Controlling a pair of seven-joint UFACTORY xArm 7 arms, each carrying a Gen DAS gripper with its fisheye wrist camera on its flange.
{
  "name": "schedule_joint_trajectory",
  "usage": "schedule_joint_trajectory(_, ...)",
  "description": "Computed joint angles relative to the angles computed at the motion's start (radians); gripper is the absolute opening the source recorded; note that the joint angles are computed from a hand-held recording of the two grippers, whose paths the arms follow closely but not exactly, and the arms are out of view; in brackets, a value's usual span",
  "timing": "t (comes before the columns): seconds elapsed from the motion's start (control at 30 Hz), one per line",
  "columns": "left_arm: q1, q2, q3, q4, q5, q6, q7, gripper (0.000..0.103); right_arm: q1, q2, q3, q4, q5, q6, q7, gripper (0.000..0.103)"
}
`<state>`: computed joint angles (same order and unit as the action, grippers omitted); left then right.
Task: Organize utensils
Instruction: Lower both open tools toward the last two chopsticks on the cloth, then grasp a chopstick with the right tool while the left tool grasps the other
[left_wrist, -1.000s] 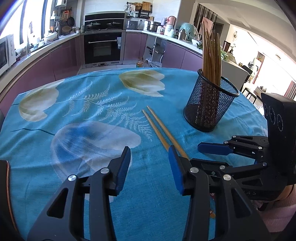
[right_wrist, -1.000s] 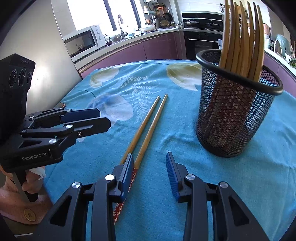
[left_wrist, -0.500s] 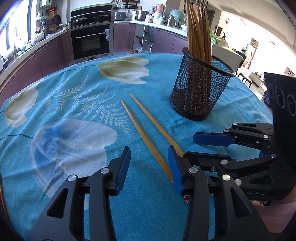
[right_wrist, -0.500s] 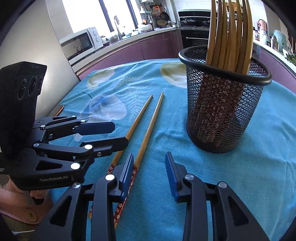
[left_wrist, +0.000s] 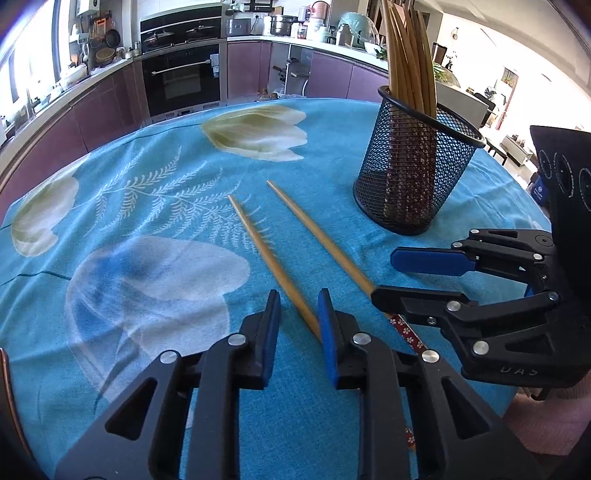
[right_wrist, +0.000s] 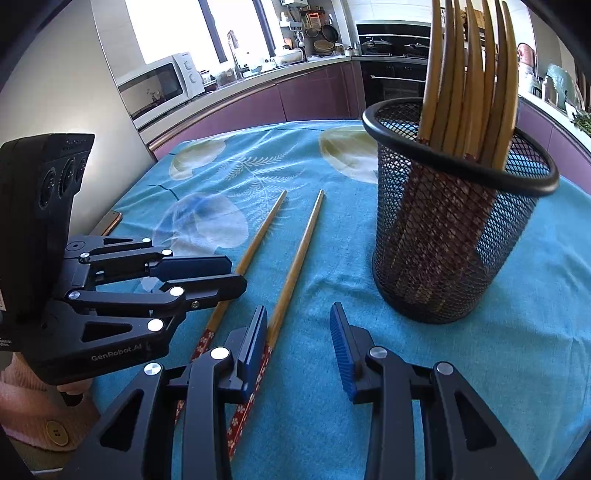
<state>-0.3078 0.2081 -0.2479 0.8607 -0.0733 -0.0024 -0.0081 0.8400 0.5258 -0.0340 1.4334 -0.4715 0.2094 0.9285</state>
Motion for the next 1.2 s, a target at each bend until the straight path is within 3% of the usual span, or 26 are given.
schedule_joint_trajectory(0.03,0.001,-0.001,0.002,0.000,0.000,0.002,-0.001,0.021,0.003,0.009,-0.001,0.016,-0.002,0.011,-0.004,0.034)
schedule_joint_trajectory(0.13,-0.080,-0.010,0.100,-0.006,0.066,-0.006,-0.072,0.022,0.001,0.038,0.005,0.064,0.000,0.038,-0.022,0.034)
schedule_joint_trajectory(0.33,-0.023,0.014,0.051,0.021,0.056,0.014,-0.061,0.026,-0.004,0.073,0.011,0.121,0.011,0.065,-0.042,0.034)
schedule_joint_trajectory(0.53,-0.059,0.024,0.090,0.031,0.081,0.005,-0.102,0.021,0.000,0.062,-0.003,0.105,0.016,0.060,-0.010,0.020)
schedule_joint_trajectory(0.73,-0.053,0.016,0.078,0.012,0.078,-0.013,-0.123,0.010,-0.014,0.049,0.006,0.068,0.037,0.008,0.006,0.008)
schedule_joint_trajectory(1.03,-0.019,0.004,0.042,-0.007,0.049,-0.018,-0.126,0.008,0.034,0.002,-0.066,-0.010,0.033,-0.076,0.078,0.005)
schedule_joint_trajectory(1.2,0.000,0.002,0.016,-0.010,0.034,-0.017,-0.112,0.008,0.004,0.006,-0.017,0.002,0.053,-0.077,0.020,0.005)
